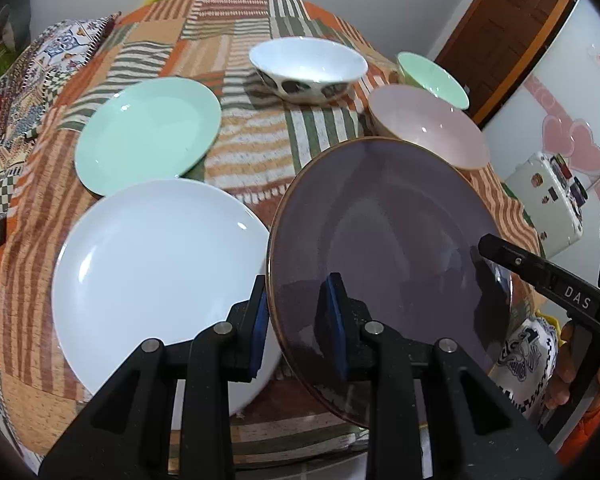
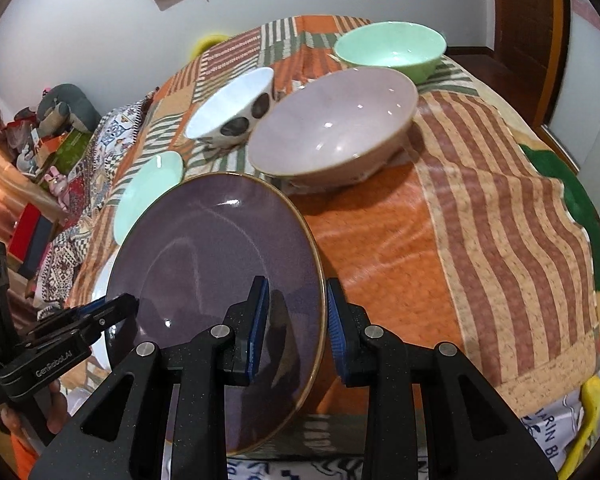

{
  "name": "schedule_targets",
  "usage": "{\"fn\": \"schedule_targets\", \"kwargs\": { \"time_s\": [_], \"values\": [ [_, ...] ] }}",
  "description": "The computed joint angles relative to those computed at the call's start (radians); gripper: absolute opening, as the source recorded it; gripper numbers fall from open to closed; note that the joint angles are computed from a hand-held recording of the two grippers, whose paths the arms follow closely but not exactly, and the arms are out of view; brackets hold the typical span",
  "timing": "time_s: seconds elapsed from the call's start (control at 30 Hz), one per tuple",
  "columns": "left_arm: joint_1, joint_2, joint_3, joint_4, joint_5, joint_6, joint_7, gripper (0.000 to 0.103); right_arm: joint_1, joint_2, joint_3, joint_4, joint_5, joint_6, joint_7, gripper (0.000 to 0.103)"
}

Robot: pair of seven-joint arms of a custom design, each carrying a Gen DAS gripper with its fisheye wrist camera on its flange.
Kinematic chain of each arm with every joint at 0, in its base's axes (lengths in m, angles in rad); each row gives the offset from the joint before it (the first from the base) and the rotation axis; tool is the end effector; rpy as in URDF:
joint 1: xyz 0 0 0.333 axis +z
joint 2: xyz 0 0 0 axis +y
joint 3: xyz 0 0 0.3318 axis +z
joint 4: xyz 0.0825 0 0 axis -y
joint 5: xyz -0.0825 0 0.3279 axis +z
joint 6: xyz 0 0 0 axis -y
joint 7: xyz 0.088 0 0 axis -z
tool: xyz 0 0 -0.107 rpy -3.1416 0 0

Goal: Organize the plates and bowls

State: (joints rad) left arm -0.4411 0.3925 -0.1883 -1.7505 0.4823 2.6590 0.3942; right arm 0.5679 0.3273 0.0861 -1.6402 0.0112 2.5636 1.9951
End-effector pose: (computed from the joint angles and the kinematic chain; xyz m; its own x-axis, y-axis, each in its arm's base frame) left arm 0.5284 -0.3792 0.4522 0.1298 -0.9505 0.2824 -0.8440 -0.2554 -0.4717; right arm 0.5225 0.3896 0.5316 0.2703 -0.9253 -0.2659 -0.8613 -0.1089 -0.4964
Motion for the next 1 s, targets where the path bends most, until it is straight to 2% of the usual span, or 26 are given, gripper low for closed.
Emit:
{"fn": "schedule_targets", "kwargs": {
  "time_s": [0.27,0.47,0.77,1.0],
  "values": [
    [0.009,0.073,-0.022,0.064,-0.069,-0.004,0.065,0.028,-0.020,-0.014,-0.001,-0.039,0.016,-0.005,-0.008,0.026],
    [0.007,0.118,-0.019,0.109,-0.112,-0.009,0.094,0.029,-0.029,-0.011,-0.004,-0.046,0.013,-0.010,-0.020,0.026],
    [-0.017,0.152,0.001,0.170,-0.102,-0.057,0.123,0.031,-0.020,0.013,-0.019,-0.023,-0.027,-0.027,-0.009,0.026],
    [-0.007,0.149,-0.007,0.163,-0.118,-0.048,0.129,0.031,-0.009,0.012,-0.027,-0.020,-0.070,-0.039,0.000,0.028]
  ]
}}
